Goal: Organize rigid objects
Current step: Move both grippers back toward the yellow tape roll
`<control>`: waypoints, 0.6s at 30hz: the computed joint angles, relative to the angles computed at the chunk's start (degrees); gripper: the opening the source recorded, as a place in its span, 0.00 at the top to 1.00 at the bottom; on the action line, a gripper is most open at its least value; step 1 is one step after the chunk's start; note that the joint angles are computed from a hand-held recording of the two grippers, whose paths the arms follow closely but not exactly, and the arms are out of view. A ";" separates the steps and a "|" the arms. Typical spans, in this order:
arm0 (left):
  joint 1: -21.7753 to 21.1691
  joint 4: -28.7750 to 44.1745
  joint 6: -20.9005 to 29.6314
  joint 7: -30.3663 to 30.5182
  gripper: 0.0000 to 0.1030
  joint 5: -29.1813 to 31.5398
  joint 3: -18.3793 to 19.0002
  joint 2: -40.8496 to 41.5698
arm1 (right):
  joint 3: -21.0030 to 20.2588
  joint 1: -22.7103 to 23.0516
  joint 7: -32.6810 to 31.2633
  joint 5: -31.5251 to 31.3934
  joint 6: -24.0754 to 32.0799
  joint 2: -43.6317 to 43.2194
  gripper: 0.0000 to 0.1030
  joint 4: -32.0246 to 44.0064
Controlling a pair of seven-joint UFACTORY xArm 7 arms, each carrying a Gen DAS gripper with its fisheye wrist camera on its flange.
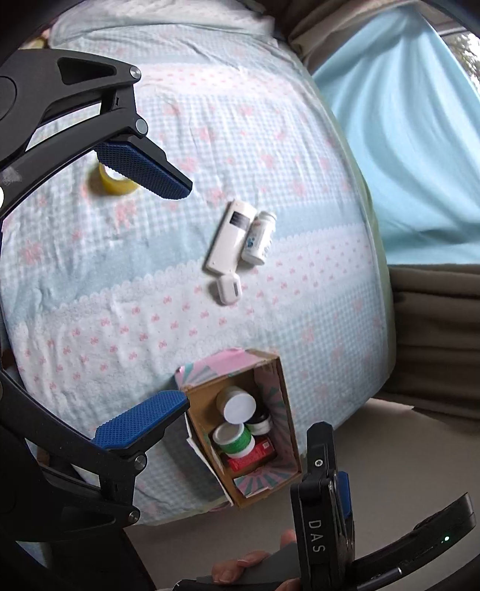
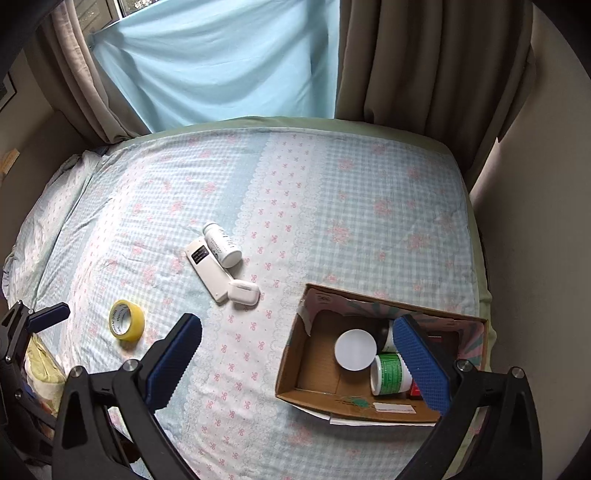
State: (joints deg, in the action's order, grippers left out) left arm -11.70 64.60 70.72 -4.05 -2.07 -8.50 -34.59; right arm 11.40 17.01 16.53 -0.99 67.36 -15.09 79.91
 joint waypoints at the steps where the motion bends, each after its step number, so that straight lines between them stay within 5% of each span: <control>1: 0.72 -1.07 0.39 0.35 0.00 0.86 0.88 -1.38 | 0.76 0.48 0.63 0.11 -0.52 0.77 0.00 0.35; 10: 8.60 -9.79 2.04 0.95 0.00 4.38 6.47 -8.28 | 3.33 6.40 1.77 0.91 -4.29 11.30 0.00 5.07; 18: 14.69 -18.72 0.64 -2.18 0.00 6.22 8.78 -11.09 | 2.10 10.13 -4.80 0.00 -2.81 24.25 0.00 14.80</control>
State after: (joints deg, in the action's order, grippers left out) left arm 2.99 45.88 71.35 -6.23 4.14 0.28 -45.68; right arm 13.50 27.14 11.73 -0.99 64.55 9.16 94.71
